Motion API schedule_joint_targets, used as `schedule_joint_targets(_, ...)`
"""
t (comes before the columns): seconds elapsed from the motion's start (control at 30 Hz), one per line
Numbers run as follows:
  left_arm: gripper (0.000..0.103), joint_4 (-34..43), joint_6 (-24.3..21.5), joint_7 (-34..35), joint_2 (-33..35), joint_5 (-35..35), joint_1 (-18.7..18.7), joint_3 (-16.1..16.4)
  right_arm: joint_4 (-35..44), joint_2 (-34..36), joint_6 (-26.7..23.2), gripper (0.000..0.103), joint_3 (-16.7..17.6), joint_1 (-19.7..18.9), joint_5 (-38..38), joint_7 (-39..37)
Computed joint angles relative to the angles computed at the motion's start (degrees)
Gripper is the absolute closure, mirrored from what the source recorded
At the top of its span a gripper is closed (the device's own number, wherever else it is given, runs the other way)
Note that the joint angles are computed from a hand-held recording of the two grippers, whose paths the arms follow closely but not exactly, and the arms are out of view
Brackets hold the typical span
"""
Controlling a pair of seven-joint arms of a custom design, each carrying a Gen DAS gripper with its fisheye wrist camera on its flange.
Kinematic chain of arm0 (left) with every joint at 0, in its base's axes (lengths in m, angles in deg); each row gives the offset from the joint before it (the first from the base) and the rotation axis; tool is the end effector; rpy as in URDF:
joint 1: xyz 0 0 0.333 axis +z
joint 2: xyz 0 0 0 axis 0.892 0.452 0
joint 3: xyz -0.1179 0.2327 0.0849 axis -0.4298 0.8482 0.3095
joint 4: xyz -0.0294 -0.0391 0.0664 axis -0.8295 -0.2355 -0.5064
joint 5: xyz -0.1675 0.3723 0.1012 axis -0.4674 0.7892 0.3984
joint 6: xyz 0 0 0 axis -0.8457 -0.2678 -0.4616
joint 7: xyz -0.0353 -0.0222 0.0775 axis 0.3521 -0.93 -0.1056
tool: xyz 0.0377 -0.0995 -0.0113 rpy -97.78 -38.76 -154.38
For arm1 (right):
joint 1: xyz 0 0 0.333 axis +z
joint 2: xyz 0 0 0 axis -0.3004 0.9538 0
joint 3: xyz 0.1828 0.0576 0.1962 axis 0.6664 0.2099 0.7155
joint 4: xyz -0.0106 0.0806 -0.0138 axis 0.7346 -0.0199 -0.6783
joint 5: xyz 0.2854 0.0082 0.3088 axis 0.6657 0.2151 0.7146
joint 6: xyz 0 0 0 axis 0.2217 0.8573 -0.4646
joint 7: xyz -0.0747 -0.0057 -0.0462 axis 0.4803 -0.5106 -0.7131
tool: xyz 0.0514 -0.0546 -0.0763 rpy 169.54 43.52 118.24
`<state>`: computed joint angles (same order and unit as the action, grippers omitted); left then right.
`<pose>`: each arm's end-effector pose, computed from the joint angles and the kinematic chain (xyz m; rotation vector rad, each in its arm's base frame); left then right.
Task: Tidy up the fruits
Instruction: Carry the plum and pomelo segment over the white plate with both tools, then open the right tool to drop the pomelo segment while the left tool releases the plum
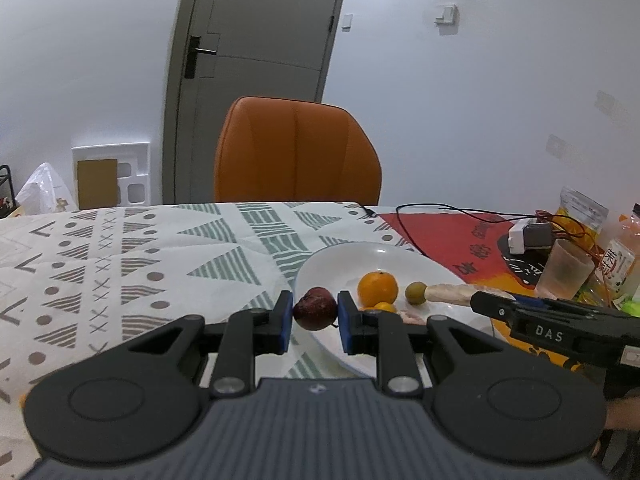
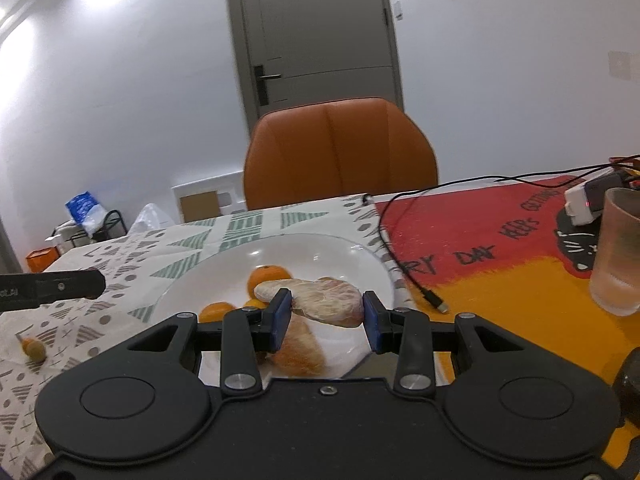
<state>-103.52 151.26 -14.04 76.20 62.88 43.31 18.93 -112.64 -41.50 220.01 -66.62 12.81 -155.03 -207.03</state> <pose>0.4967 -0.3967 0.4857 -1.4649 1.8334 -1.2667 0.4714 0.4132 0.4380 -1.3820 1.4878 -0.8661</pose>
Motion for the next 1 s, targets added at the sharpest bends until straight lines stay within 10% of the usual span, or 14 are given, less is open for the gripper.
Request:
schedule_joint_targets(0.17, 0.081, 1.83, 0.09, 2.23, 2.07, -1.51, -0.57, -0.03, 0.44, 0.52, -5.44, 0.043, 0.33, 0.68, 3.14, -2.32)
schedule_joint_targets(0.77, 0.073, 5.24, -1.83, 6.88, 5.38, -6.46, -3.40, 1.70, -1.64, -0.82, -0.67, 0.031, 0.68, 0.24, 2.79, -0.93)
schedule_joint_targets(1.0, 0.037, 1.13, -5.08, 0.96, 0.76, -1.10, -2.54, 1.45, -1.71, -1.02, -0.62, 0.020, 1.04, 0.65, 2.14, 0.07)
